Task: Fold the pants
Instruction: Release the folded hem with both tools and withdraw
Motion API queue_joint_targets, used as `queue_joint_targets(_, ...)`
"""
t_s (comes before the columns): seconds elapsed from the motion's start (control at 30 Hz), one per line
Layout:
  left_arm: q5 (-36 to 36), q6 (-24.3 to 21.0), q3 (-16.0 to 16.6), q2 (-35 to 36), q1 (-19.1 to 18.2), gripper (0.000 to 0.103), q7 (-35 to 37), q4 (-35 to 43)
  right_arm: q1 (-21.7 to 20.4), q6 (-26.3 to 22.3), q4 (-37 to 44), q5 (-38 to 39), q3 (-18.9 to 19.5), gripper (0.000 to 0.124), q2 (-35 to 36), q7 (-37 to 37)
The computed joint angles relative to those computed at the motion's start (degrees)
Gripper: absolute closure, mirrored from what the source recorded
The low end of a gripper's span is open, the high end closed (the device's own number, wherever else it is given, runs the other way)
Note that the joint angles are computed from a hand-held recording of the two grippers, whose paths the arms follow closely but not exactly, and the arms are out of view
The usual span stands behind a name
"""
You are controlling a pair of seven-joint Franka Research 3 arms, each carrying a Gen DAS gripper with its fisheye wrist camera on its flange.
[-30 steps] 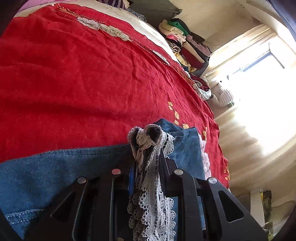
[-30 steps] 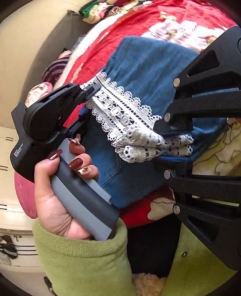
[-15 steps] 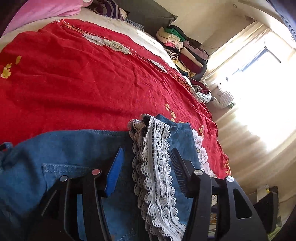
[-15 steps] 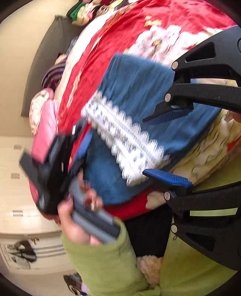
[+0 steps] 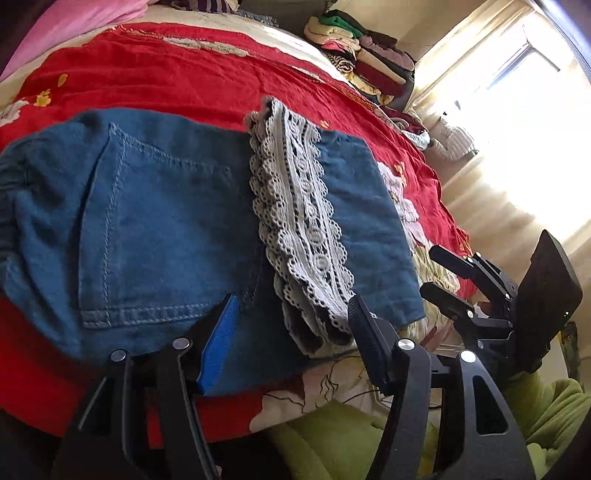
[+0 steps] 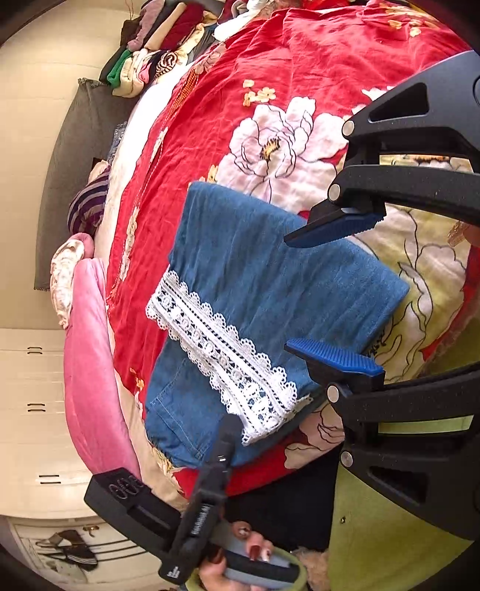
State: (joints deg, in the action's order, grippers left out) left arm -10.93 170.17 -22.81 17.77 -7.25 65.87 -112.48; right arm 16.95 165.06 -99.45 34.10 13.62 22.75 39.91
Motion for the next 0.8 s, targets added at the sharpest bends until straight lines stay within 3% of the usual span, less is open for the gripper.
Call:
queue_joint_targets(0.2,0.33,-2.71,0.65,1.94,-0.95,0.039,-1.2,2.34,-0.42,0.57,-1.28,1.81,0.8,0.077,-0.68,-2.12)
queue_joint_targets(0.27,0.9,-2.9,0.96,2.84,-1.52,0.043,-1.87,3.18,-0.65,0.5,-1.25,2.48,1.04,0.076,-0.62,-2.48)
queue_joint_targets(0.3,2.44,-3.54,2.29,3.05,-2.79,0.052,-3.37,3.73,-0.74,0.4,-1.13,2.81,1.19,0.076,-0.51,-2.77)
queue_joint_targets(0.33,3.23,-4.22,2.62,3.61,-3.24,0.074,-3.92,4.79,-0.75,0.29,-1.03,3.02,1.28,0.076,-0.38,-3.04)
queue_joint_targets(0.43,6.67,-6.14,4.13,4.29,-5.25,0.081,-5.54,6.65,0.1,-0.54,-0.6,2.22,0.47,0.075,0.16,-2.23)
queue_joint_targets(0.47,6.28,-6.03,3.27,4.04,-4.57,0.084,-4.77,6.37,0.65,-0.7,-0.55,1.39,-0.13,0.075,0.25,-1.38)
queue_joint_targets(0.53,5.04,-6.23,1.46,3.01,-3.15,0.085,-2.35,5.33,0.42,-0.43,-1.11,1.26,0.32,0.075,-0.19,-2.03)
queue_joint_targets(0.63,4.85,-6.56,2.43,2.15,-3.55,0.081,-3.32,4.06,-0.18,-0.33,-1.45,2.34,1.25,0.075,-0.48,-4.25)
queue_joint_targets(0.8,3.71,-7.06,2.01,3.16,-3.07,0.077,-2.97,4.72,4.92,-4.58,0.53,-7.55,-5.62,0.075,1.51,6.46)
